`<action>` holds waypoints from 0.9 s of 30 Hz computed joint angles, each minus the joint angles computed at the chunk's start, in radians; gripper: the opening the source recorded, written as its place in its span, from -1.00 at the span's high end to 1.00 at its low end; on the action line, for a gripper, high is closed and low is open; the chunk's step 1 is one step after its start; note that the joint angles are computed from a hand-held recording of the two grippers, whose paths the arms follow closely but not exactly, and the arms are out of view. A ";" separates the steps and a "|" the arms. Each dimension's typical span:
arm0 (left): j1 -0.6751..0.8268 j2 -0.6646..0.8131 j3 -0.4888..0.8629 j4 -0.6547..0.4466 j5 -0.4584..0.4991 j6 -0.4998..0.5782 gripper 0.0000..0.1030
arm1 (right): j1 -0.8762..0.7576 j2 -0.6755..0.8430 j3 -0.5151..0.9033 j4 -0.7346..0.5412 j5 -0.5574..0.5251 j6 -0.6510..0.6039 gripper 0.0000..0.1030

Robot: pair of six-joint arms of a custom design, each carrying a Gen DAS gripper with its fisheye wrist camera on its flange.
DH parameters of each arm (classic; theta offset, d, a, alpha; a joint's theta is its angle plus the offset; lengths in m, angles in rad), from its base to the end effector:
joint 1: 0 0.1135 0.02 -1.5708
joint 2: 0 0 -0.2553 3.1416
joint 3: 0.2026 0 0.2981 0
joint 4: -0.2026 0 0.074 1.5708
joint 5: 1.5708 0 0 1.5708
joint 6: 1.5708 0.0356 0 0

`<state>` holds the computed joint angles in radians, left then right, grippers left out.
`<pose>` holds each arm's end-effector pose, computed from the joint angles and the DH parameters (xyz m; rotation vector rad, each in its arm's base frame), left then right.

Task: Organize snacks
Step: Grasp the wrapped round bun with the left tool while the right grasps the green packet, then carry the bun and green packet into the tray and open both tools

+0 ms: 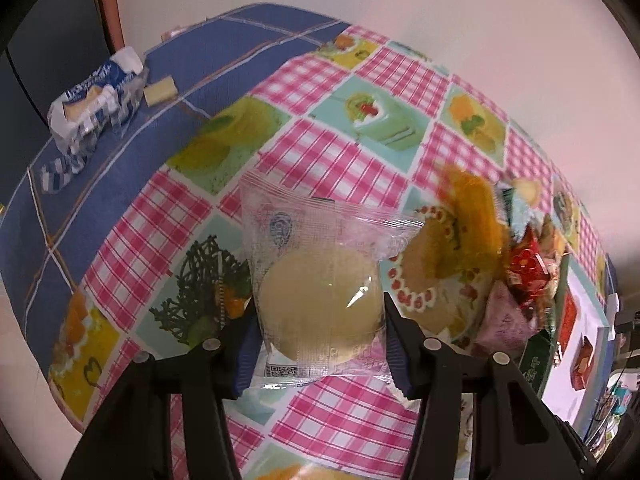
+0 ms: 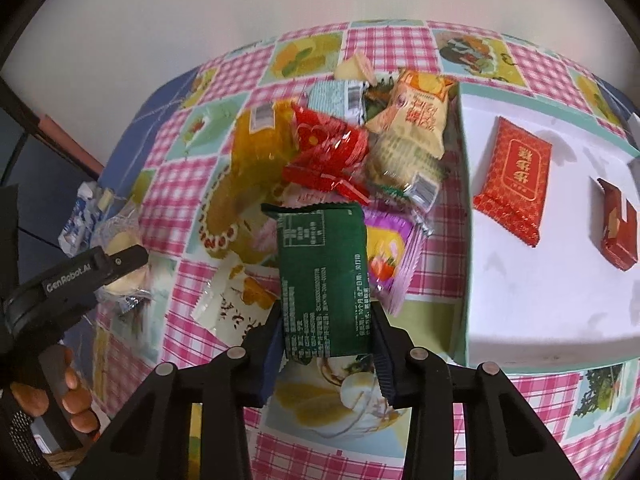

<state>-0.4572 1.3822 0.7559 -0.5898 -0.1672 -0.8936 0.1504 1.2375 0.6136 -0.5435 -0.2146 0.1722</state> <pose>0.2554 -0.1191 0.1394 -0.6376 2.6844 -0.1287 0.2472 0.0451 0.1328 -0.0306 2.7534 0.3831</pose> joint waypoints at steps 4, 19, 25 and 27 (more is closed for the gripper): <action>-0.041 -0.031 0.024 -0.034 -0.032 -0.005 -0.08 | -0.037 -0.051 -0.009 -0.013 -0.035 -0.007 0.19; -0.308 0.214 0.435 -0.126 -0.117 0.043 -0.08 | -0.381 -0.085 0.026 -0.055 -0.118 -0.049 0.19; -0.417 0.455 0.690 -0.153 -0.103 0.110 -0.08 | -0.576 -0.043 0.055 -0.050 -0.056 -0.092 0.18; -0.444 0.514 0.754 -0.168 -0.102 0.127 -0.08 | -0.635 -0.021 0.071 -0.045 -0.033 -0.106 0.18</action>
<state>-0.9010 1.8962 1.5099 -0.7578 -0.2696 -0.7662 -0.4842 1.2170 0.6843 -0.5887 -0.2477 0.0664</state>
